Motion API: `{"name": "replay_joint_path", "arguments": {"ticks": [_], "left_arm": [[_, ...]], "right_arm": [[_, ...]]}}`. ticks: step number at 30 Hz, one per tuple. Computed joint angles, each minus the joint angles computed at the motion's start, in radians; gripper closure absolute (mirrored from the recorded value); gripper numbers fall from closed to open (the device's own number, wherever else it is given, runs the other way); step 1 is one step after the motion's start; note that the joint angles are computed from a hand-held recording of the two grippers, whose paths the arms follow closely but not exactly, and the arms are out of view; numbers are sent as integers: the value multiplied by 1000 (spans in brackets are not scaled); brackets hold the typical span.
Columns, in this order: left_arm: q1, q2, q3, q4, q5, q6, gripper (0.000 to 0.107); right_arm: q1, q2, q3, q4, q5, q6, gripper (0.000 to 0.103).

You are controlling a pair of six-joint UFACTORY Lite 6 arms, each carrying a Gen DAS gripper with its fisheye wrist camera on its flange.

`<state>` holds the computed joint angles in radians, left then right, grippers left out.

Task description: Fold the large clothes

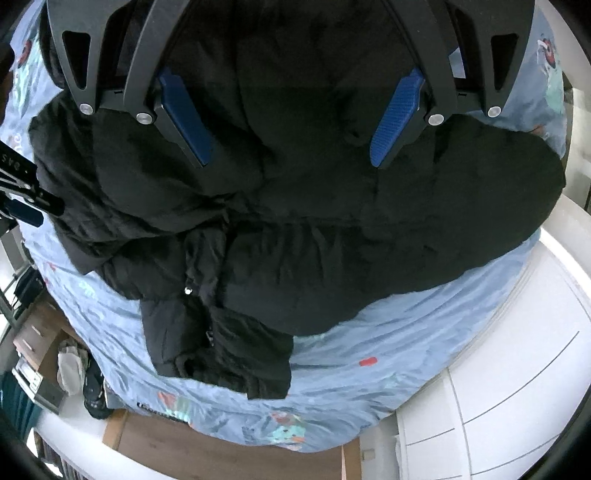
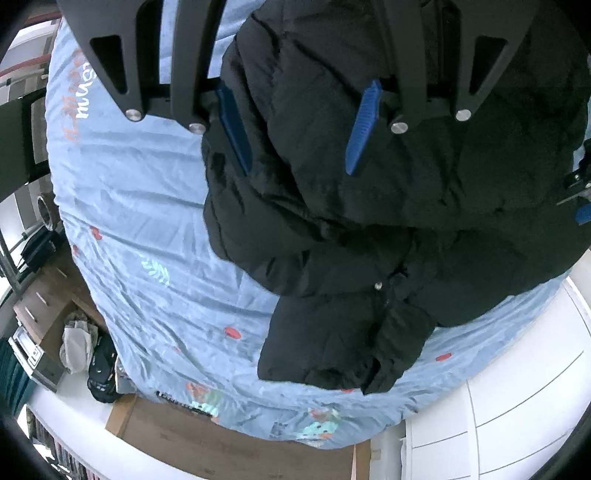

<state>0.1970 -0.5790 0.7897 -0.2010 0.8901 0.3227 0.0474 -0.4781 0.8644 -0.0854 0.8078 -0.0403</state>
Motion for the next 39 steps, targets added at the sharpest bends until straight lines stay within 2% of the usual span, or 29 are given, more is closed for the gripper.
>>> {"name": "replay_joint_path", "arguments": {"ticks": [4, 6, 15, 20, 26, 32, 39], "left_arm": [[-10, 13, -96, 18, -63, -16, 20], [14, 2, -161, 9, -88, 11, 19], [71, -76, -302, -51, -146, 100, 16], [95, -108, -367, -115, -188, 165, 12], [43, -69, -354, -44, -209, 87, 9], [169, -54, -266, -110, -73, 251, 9], [503, -77, -134, -187, 150, 551, 9]], "right_arm": [[5, -8, -94, -4, -60, 9, 51], [10, -24, -143, -8, -90, 21, 47], [54, -80, -301, -64, -198, 117, 40], [36, -106, -357, -43, -231, 101, 38], [26, -70, -336, -61, -206, 131, 28], [38, -76, -254, -63, -75, 120, 28], [84, -184, -172, -58, 102, 153, 28]]}}
